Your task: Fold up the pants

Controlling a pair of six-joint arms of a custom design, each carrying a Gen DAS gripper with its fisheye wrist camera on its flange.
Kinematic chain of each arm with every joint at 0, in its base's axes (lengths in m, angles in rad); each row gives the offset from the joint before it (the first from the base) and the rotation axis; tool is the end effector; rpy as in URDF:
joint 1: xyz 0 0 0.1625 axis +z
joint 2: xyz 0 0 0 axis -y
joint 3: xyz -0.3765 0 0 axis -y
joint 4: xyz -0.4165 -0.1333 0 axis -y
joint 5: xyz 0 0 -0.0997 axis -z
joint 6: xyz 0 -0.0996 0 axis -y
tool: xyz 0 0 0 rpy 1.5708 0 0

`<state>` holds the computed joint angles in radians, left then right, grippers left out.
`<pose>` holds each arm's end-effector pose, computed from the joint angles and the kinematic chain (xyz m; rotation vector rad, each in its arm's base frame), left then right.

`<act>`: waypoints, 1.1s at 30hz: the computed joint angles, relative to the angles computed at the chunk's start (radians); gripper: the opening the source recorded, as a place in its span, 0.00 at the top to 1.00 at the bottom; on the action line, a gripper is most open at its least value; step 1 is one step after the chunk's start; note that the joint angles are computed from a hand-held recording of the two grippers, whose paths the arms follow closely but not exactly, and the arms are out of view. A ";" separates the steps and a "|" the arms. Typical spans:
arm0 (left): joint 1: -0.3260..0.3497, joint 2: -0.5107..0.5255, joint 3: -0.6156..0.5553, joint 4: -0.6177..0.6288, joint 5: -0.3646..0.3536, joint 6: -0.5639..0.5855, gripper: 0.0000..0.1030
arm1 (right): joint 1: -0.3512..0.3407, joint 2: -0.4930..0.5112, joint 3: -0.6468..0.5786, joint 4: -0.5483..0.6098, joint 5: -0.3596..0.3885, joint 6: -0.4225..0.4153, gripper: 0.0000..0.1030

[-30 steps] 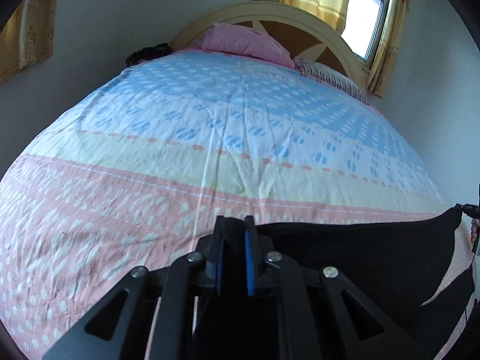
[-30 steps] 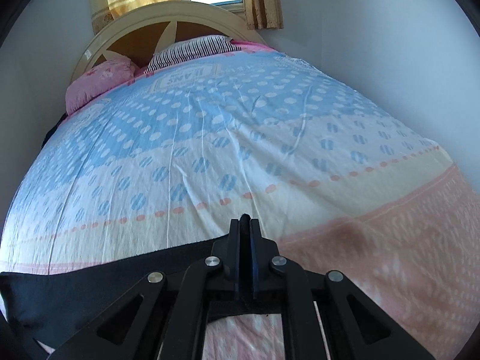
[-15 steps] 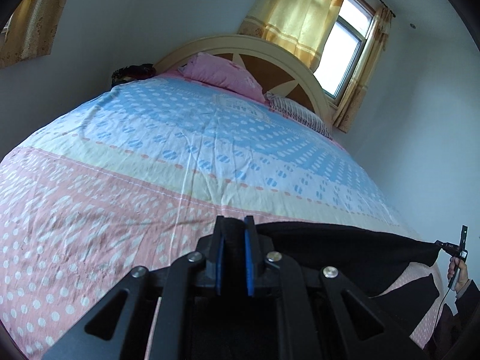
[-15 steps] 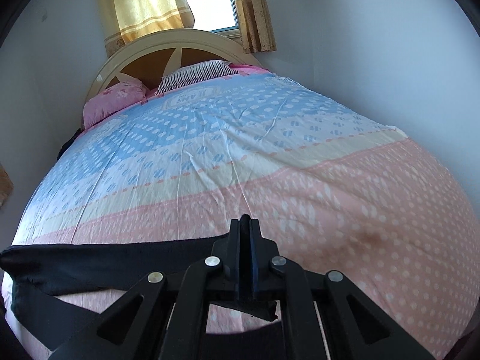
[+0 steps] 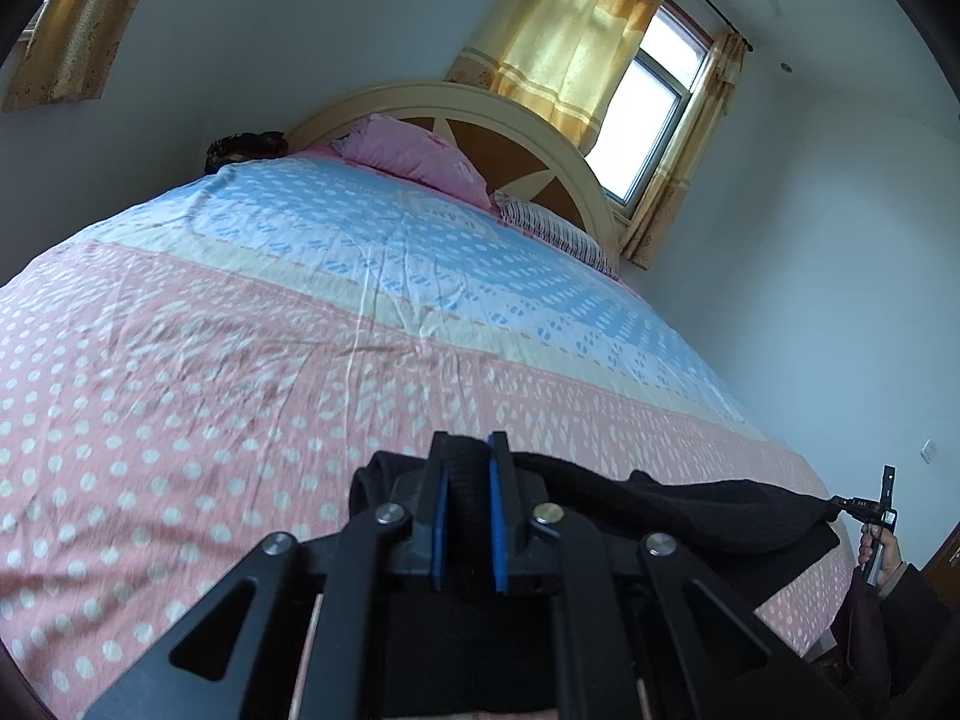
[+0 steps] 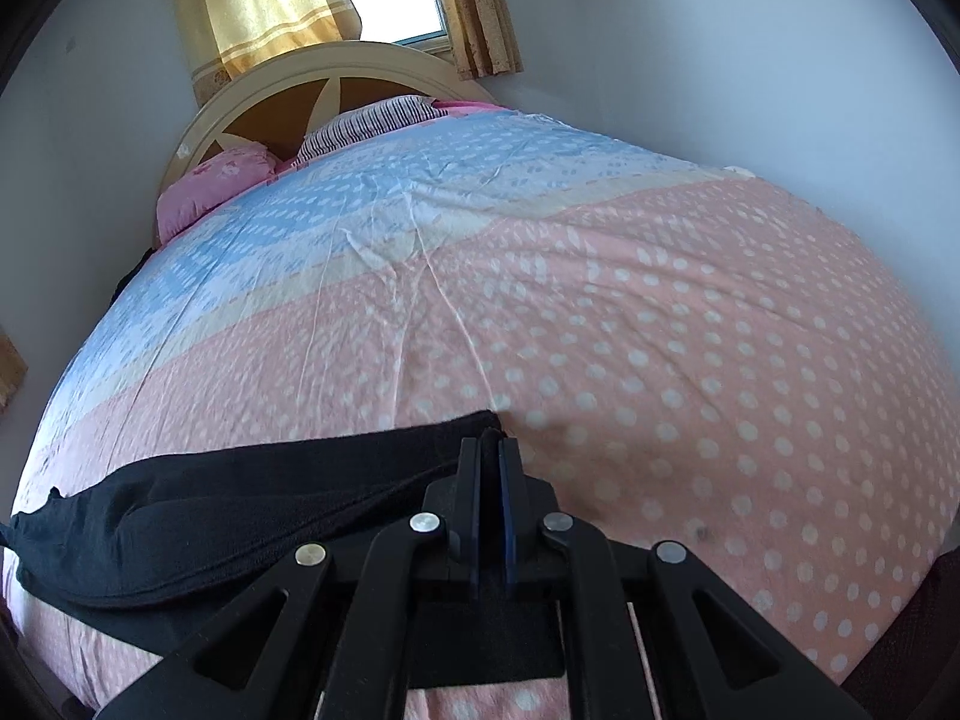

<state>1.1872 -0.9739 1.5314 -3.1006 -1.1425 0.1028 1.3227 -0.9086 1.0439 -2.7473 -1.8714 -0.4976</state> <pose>-0.0985 -0.7109 0.2849 0.3259 2.5170 -1.3961 -0.0901 -0.7784 0.4412 0.0871 -2.2836 1.0901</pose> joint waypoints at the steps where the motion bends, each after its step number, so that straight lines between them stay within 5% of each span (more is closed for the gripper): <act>1: -0.001 -0.007 0.014 0.006 0.006 -0.002 0.89 | -0.002 -0.011 0.018 -0.010 0.006 -0.005 0.95; 2: -0.004 -0.011 0.026 0.013 0.015 0.000 0.89 | -0.002 -0.024 0.037 -0.013 0.015 -0.007 0.92; 4: -0.010 -0.014 0.042 0.018 0.037 0.012 0.89 | 0.011 -0.033 0.061 -0.048 -0.036 -0.021 0.77; 5: -0.011 -0.015 0.048 0.021 0.043 0.014 0.89 | 0.019 -0.045 0.085 -0.077 -0.053 -0.034 0.61; 6: -0.013 -0.015 0.051 0.021 0.052 0.014 0.88 | 0.023 -0.059 0.107 -0.092 -0.047 -0.041 0.58; 14: -0.020 -0.029 0.076 0.022 0.109 0.040 0.85 | 0.094 -0.165 0.299 -0.156 -0.003 -0.131 0.58; 18: -0.033 -0.061 0.112 0.051 0.169 0.092 0.74 | 0.141 -0.165 0.351 -0.162 -0.018 -0.216 0.58; 26: -0.038 -0.183 0.230 0.065 0.269 0.106 0.74 | 0.250 -0.105 0.395 -0.066 0.012 -0.329 0.58; 33: -0.032 -0.154 0.178 0.043 0.161 0.019 0.74 | 0.349 0.051 0.370 0.030 0.036 -0.450 0.58</act>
<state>1.1556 -1.1274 1.7092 -3.0575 -0.9818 0.1222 1.6713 -0.8572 1.4135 -2.7176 -1.8358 -0.9477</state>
